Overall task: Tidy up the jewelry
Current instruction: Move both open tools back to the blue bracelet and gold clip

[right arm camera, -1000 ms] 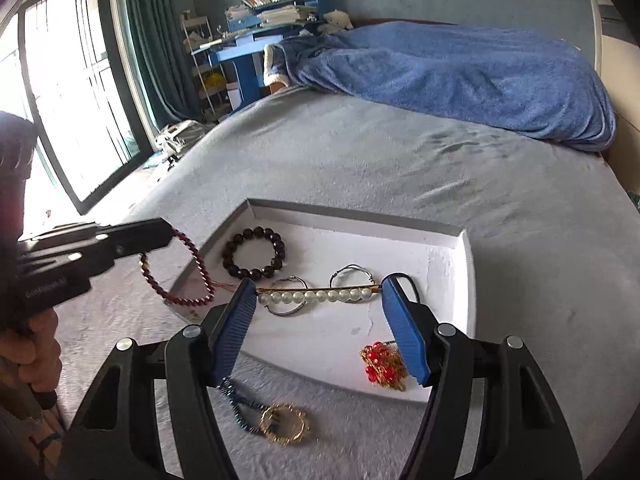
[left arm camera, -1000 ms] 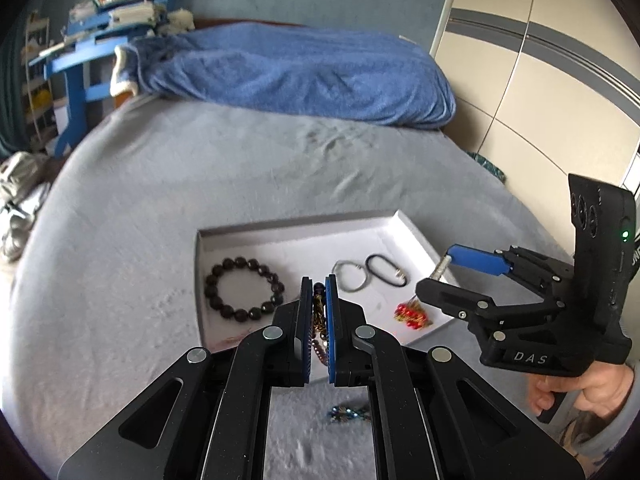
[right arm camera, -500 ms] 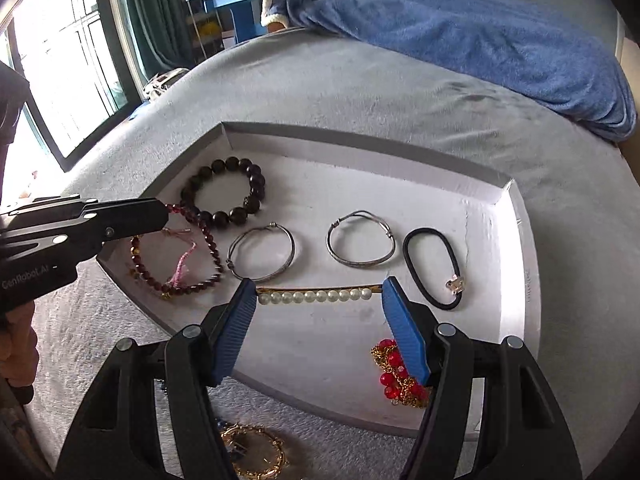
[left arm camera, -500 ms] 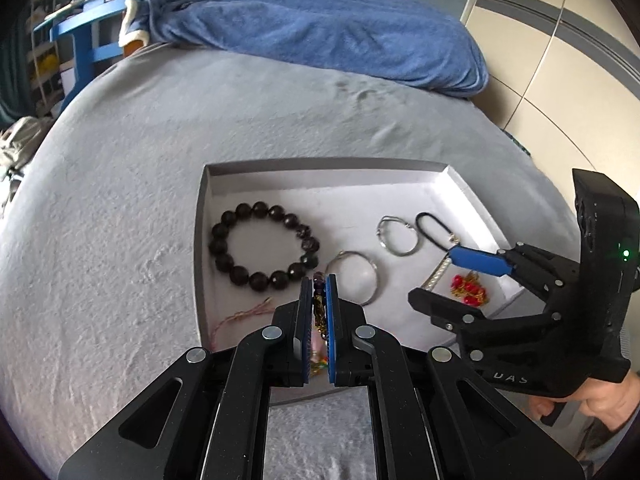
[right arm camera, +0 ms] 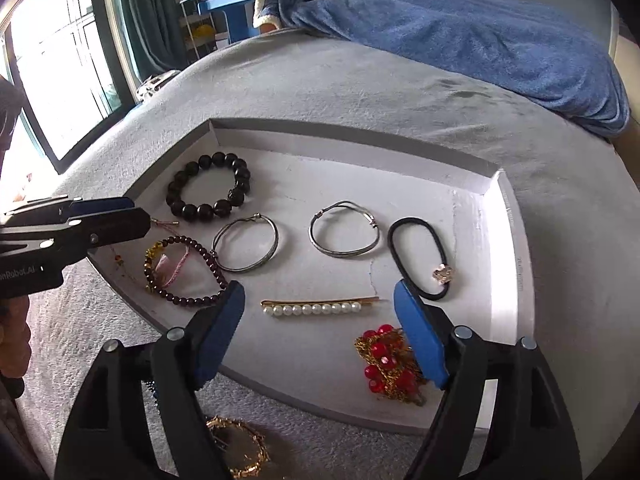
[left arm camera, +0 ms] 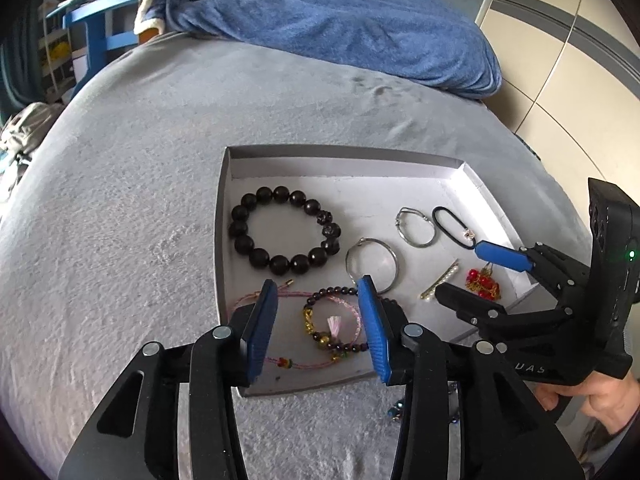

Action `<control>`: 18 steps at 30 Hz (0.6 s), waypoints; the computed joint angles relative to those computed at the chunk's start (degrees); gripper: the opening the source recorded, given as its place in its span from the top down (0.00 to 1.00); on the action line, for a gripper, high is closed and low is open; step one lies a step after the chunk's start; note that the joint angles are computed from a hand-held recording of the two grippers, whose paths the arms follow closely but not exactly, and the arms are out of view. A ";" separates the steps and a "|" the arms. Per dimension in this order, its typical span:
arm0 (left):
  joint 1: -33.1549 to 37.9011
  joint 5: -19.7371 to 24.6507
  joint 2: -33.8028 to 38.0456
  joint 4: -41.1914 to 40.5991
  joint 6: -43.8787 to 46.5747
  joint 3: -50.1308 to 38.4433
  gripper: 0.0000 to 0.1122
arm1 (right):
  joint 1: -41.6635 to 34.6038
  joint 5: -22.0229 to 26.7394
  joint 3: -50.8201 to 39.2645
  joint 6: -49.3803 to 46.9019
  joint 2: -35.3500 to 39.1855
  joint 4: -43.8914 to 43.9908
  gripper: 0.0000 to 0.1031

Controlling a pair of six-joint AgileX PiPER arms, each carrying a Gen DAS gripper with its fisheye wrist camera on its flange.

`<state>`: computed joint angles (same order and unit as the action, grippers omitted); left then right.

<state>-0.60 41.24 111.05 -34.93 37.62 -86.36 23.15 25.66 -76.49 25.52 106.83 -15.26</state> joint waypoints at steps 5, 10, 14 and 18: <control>-0.78 -3.31 -5.01 -4.97 7.15 6.25 0.40 | 0.64 -1.11 5.04 6.41 -4.72 -5.07 0.26; -1.01 -5.14 -9.80 -8.28 13.16 12.16 0.38 | 1.27 -1.23 9.60 12.74 -9.31 -9.87 0.26; 0.00 -4.83 -11.64 -10.01 15.53 14.37 0.38 | 1.91 -2.74 13.97 20.08 -13.34 -12.52 0.20; 1.52 -4.74 -12.99 -10.61 17.72 16.80 0.37 | 4.49 -3.14 17.09 27.81 -16.16 -18.42 0.15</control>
<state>0.92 36.50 98.06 -45.54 55.33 -69.56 27.64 22.52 -59.39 53.33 90.67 -33.68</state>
